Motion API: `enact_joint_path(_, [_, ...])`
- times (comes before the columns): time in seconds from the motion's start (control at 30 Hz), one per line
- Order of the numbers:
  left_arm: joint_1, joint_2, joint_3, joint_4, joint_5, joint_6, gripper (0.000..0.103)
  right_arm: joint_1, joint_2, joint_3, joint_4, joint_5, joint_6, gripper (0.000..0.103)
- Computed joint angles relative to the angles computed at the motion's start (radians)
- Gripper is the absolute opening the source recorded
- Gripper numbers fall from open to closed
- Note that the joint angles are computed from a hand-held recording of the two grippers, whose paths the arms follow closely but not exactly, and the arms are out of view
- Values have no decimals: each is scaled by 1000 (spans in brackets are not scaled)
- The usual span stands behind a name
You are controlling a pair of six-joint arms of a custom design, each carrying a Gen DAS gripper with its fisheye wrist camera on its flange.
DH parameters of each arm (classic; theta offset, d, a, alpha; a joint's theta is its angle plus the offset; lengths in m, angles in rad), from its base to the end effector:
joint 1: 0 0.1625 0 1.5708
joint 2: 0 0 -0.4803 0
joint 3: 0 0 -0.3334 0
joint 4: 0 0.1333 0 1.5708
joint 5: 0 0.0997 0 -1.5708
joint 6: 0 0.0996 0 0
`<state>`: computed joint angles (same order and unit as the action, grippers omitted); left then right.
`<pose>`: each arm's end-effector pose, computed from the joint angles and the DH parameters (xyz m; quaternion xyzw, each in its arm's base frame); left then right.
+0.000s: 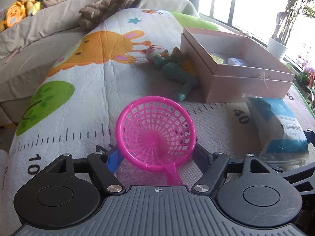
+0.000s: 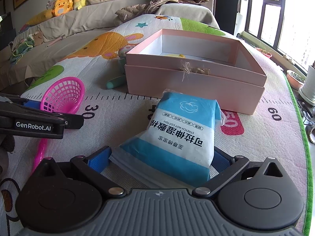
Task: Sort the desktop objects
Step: 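Hold the wipes pack with the right tool while the left tool grasps the pink net, then lift the wipes pack and pink net into the pink box with both tools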
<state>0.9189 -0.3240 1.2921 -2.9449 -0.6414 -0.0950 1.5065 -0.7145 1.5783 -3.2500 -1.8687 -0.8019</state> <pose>-0.2913 -0.7330 0.0254 0.1538 0.8667 -0.3279 0.3429 0.0578 -0.7223 0.2310 0.2724 -0.8680 0.2987 0.2882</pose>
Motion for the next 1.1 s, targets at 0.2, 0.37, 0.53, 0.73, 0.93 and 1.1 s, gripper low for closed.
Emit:
enact_joint_path(0.2, [-4,-11,25,-12,13,8,68,-6,-31,-8,101,33,-1,103])
enact_joint_path(0.37, [-5,-28,69,-46,17,7,69,-1,-64,-9,110,80,18,103])
enact_joint_path(0.53, [-6,-38,98,-78,15,8,71,14,-42,-97,193,48,131,103])
enact_joint_path(0.73, [-13,-48,131,-135,8,47,88,17,9,-187,292,-40,235,93])
enact_joint_path(0.93, [-25,-23,100,-171,33,108,96,19,-16,-140,263,-26,140,56])
enact_joint_path(1.1, [-4,16,-10,-86,81,58,94,14,-48,-110,289,-6,87,55])
